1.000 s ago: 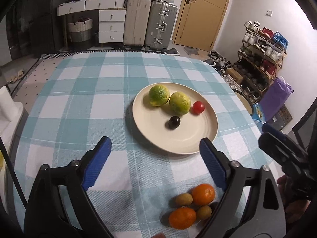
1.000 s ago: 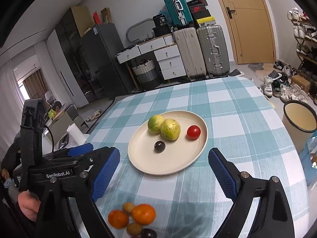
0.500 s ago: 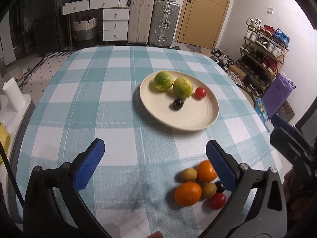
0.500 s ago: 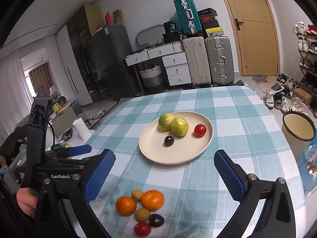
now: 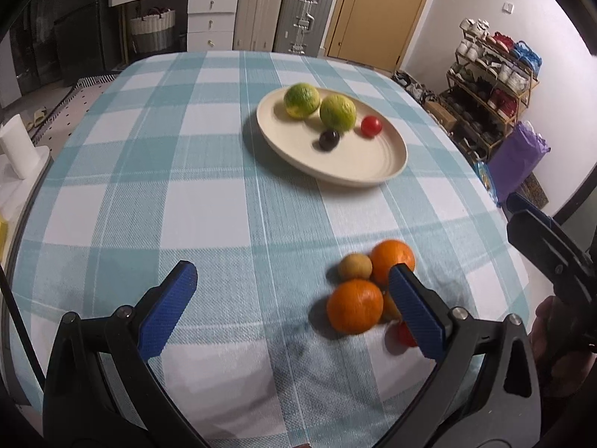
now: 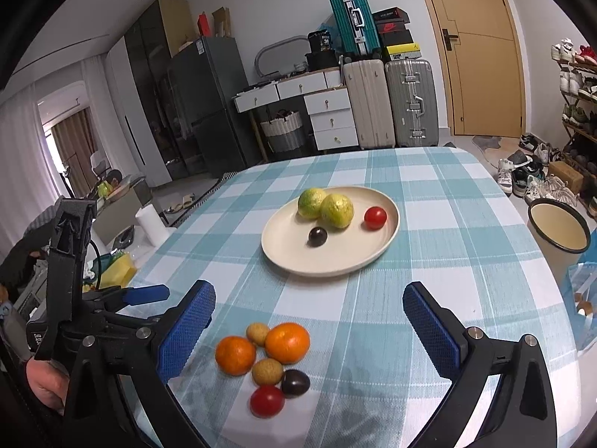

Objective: Organize fruits
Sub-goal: 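Move both tools back to the fruit cluster and close the left gripper on an orange, then lift the large orange with the left gripper while the right gripper grasps a smaller orange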

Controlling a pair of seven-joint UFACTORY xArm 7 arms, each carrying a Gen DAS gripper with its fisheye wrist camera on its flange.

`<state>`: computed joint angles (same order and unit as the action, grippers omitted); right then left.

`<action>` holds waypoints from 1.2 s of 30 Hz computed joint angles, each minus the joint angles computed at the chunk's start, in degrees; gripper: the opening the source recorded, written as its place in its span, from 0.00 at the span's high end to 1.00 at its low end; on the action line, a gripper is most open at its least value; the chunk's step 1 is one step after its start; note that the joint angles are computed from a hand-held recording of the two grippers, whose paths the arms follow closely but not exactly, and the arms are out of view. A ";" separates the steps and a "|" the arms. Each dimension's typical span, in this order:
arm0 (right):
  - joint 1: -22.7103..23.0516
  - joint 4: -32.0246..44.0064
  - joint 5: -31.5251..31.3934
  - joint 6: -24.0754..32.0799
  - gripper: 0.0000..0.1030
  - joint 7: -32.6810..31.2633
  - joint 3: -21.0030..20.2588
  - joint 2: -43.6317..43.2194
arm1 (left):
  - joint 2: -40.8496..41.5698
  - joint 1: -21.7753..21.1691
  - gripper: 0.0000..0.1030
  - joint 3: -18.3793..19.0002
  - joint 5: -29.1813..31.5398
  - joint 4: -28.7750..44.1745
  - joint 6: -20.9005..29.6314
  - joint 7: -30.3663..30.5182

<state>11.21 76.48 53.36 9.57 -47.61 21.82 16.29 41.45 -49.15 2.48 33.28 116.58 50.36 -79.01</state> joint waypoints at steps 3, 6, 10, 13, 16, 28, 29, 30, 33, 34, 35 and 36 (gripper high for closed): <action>-0.02 -0.80 0.14 0.07 0.00 -0.07 0.00 -0.30 | 0.80 0.12 0.01 -0.52 -0.76 0.51 -0.36 0.63; 0.15 -1.53 -0.09 0.32 0.00 0.80 -0.35 -0.45 | 1.87 0.29 0.01 -0.91 -1.98 1.62 -0.48 1.61; 0.57 -1.60 -1.85 2.23 0.00 3.05 -1.35 -0.17 | 3.25 0.52 0.01 -1.28 -3.94 3.08 -0.31 3.42; 0.53 -1.68 -2.12 2.86 0.00 3.35 -1.41 0.03 | 3.36 1.01 0.01 -1.52 -5.36 2.23 -2.65 4.34; 0.47 -1.65 -2.05 3.23 0.00 3.28 -1.36 0.28 | 3.06 1.57 0.02 -1.74 -6.59 0.66 -5.90 4.82; 0.26 -0.98 -3.55 4.50 0.00 4.96 -1.37 1.64 | 3.26 2.00 0.25 -1.50 -9.31 -0.77 -11.06 7.09; 0.28 -0.93 -3.73 4.61 0.00 5.23 -1.46 1.73 | 3.18 2.07 0.29 -1.59 -9.52 -1.05 -11.50 7.35; 0.25 -0.93 -3.83 4.67 0.00 5.36 -1.46 1.74 | 3.26 2.24 0.38 -1.78 -9.81 -1.09 -11.92 7.83; 0.16 -0.81 -4.02 4.79 0.00 5.64 -1.46 1.93 | 3.54 2.71 0.53 -2.28 -10.91 -1.29 -13.28 9.13; 0.24 -0.70 -4.28 4.79 0.00 5.91 -1.55 2.04 | 3.22 2.62 0.57 -2.18 -10.98 -2.07 -14.44 9.14; 0.23 -0.70 -4.43 4.81 0.00 6.07 -1.53 2.06 | 3.10 2.59 0.64 -2.14 -11.05 -2.38 -15.25 9.47; 0.15 -0.66 -4.48 4.93 0.00 6.11 -1.46 2.11 | 3.42 2.47 0.65 -2.14 -11.12 -1.62 -14.72 10.34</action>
<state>11.36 75.83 48.88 14.51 -41.50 20.36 18.41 44.86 -46.68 0.34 22.16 114.96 35.64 -68.67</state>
